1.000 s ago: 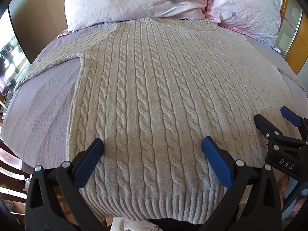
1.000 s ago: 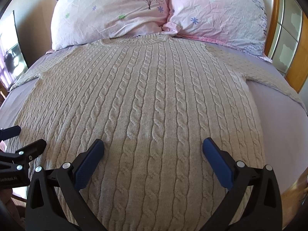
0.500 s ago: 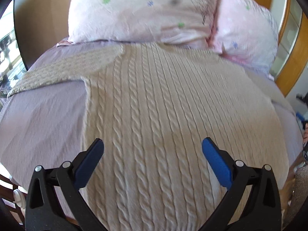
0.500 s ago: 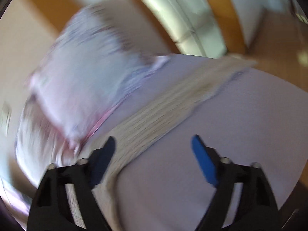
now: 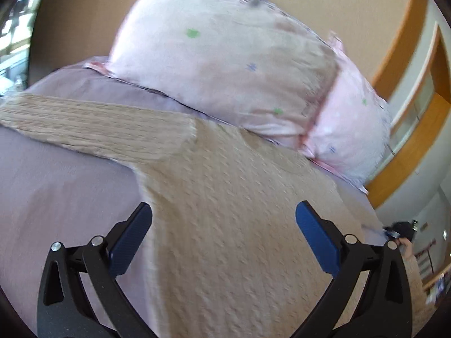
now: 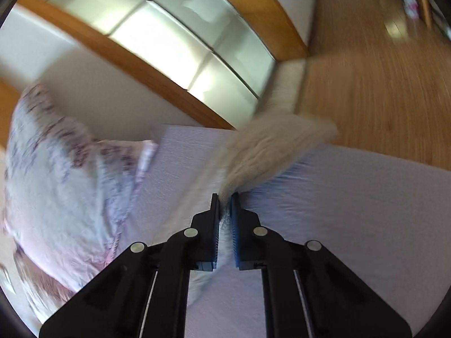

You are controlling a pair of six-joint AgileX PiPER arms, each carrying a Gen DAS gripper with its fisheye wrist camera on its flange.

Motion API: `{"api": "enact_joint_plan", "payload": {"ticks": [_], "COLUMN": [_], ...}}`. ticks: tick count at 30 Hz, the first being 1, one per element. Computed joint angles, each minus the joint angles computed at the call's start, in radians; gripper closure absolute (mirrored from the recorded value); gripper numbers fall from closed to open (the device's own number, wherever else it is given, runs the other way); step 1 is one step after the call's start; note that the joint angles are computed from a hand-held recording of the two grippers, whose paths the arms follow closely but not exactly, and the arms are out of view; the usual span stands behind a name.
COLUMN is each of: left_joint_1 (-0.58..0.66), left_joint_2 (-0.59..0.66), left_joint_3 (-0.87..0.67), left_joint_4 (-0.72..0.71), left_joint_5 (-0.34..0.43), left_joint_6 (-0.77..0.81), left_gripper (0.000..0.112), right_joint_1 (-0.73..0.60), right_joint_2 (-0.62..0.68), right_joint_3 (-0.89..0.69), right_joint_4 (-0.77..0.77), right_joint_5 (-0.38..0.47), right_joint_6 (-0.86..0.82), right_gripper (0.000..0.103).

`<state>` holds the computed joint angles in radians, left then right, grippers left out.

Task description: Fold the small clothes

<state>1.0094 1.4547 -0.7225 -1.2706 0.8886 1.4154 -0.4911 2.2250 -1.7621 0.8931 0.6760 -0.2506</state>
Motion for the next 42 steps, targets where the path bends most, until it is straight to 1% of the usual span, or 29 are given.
{"api": "enact_joint_plan", "payload": {"ticks": [1, 2, 5, 6, 9, 11, 12, 13, 14, 15, 16, 18, 19, 20, 21, 22, 23, 26, 27, 31, 32, 33, 34, 35, 36, 37, 39, 41, 42], "left_joint_1": [0.014, 0.041, 0.123, 0.149, 0.218, 0.256, 0.263, 0.266, 0.277, 0.287, 0.305, 0.324, 0.338, 0.346, 0.356, 0.363, 0.375, 0.403, 0.406, 0.405, 0.403, 0.404, 0.408, 0.413, 0.416, 0.412, 0.386, 0.36, 0.339], "left_joint_2": [0.008, 0.025, 0.079, 0.1, 0.14, 0.176, 0.191, 0.208, 0.232, 0.255, 0.294, 0.358, 0.408, 0.442, 0.488, 0.532, 0.592, 0.714, 0.734, 0.82, 0.836, 0.86, 0.877, 0.904, 0.924, 0.93, 0.877, 0.784, 0.733], "left_joint_3": [-0.017, -0.043, -0.106, -0.135, -0.179, -0.221, -0.244, -0.268, -0.296, -0.323, -0.369, -0.446, -0.507, -0.548, -0.61, -0.669, -0.749, -0.899, -0.93, -1.084, -1.11, -1.143, -1.166, -1.196, -1.218, -1.228, -1.189, -1.089, -1.042], "left_joint_4": [0.006, 0.018, 0.003, 0.003, -0.021, -0.023, -0.012, 0.0, 0.009, 0.02, 0.037, 0.076, 0.102, 0.116, 0.14, 0.166, 0.191, 0.177, 0.177, 0.207, 0.217, 0.22, 0.223, 0.229, 0.232, 0.227, 0.269, 0.2, 0.162], "left_joint_5": [-0.016, -0.019, 0.005, 0.004, 0.017, 0.022, 0.007, -0.007, -0.015, -0.021, -0.015, -0.005, 0.003, 0.012, 0.028, 0.043, 0.074, 0.131, 0.13, 0.142, 0.135, 0.133, 0.134, 0.139, 0.146, 0.146, 0.102, 0.068, 0.071], "left_joint_6": [-0.013, -0.032, -0.049, -0.069, -0.088, -0.104, -0.123, -0.144, -0.163, -0.187, -0.227, -0.298, -0.352, -0.386, -0.44, -0.504, -0.59, -0.726, -0.758, -0.905, -0.939, -0.983, -1.018, -1.064, -1.087, -1.088, -1.047, -0.898, -0.82], "left_gripper": [0.011, 0.011, 0.011, 0.011, 0.015, 0.017, 0.017, 0.017, 0.017, 0.017, 0.017, 0.018, 0.018, 0.025, 0.034, 0.037, 0.04, 0.046, 0.049, 0.054, 0.061, 0.073, 0.08, 0.096, 0.104, 0.104, 0.105, 0.106, 0.106], "right_joint_1": [0.026, 0.052, 0.147, 0.211, 0.401, 0.595, 0.695, 0.77, 0.837, 0.892, 0.914, 0.916, 0.901, 0.881, 0.849, 0.829, 0.81, 0.748, 0.756, 0.719, 0.713, 0.708, 0.703, 0.701, 0.695, 0.689, 0.677, 0.658, 0.646], "right_joint_2": [-0.079, -0.134, -0.308, -0.364, -0.442, -0.431, -0.392, -0.356, -0.327, -0.305, -0.301, -0.332, -0.377, -0.396, -0.422, -0.414, -0.426, -0.463, -0.428, -0.441, -0.444, -0.447, -0.45, -0.455, -0.457, -0.459, -0.466, -0.475, -0.479], "right_joint_3": [0.072, 0.122, 0.266, 0.303, 0.356, 0.355, 0.32, 0.284, 0.252, 0.236, 0.238, 0.301, 0.366, 0.393, 0.419, 0.405, 0.416, 0.47, 0.447, 0.488, 0.499, 0.513, 0.524, 0.531, 0.543, 0.552, 0.566, 0.579, 0.587], "right_joint_4": [0.051, 0.128, 0.376, 0.433, 0.486, 0.486, 0.434, 0.367, 0.29, 0.242, 0.235, 0.298, 0.343, 0.372, 0.381, 0.386, 0.384, 0.403, 0.402, 0.436, 0.449, 0.464, 0.474, 0.477, 0.488, 0.494, 0.501, 0.517, 0.528], "right_joint_5": [-0.035, -0.043, 0.038, 0.078, 0.13, 0.16, 0.188, 0.206, 0.219, 0.226, 0.229, 0.195, 0.151, 0.132, 0.132, 0.123, 0.122, 0.115, 0.081, 0.079, 0.083, 0.088, 0.099, 0.107, 0.118, 0.127, 0.122, 0.116, 0.115], "right_joint_6": [-0.1, -0.2, -0.5, -0.577, -0.664, -0.677, -0.651, -0.613, -0.561, -0.529, -0.534, -0.62, -0.673, -0.703, -0.717, -0.717, -0.715, -0.745, -0.727, -0.765, -0.779, -0.795, -0.807, -0.812, -0.83, -0.843, -0.868, -0.897, -0.912], "right_gripper": [0.095, 0.095, 0.095, 0.095, 0.095, 0.095, 0.094, 0.09, 0.085, 0.083, 0.082, 0.066, 0.044, 0.031, 0.03, 0.03, 0.03, 0.03, 0.03, 0.029, 0.028, 0.028, 0.028, 0.028, 0.028, 0.027, 0.026, 0.026, 0.026]}}
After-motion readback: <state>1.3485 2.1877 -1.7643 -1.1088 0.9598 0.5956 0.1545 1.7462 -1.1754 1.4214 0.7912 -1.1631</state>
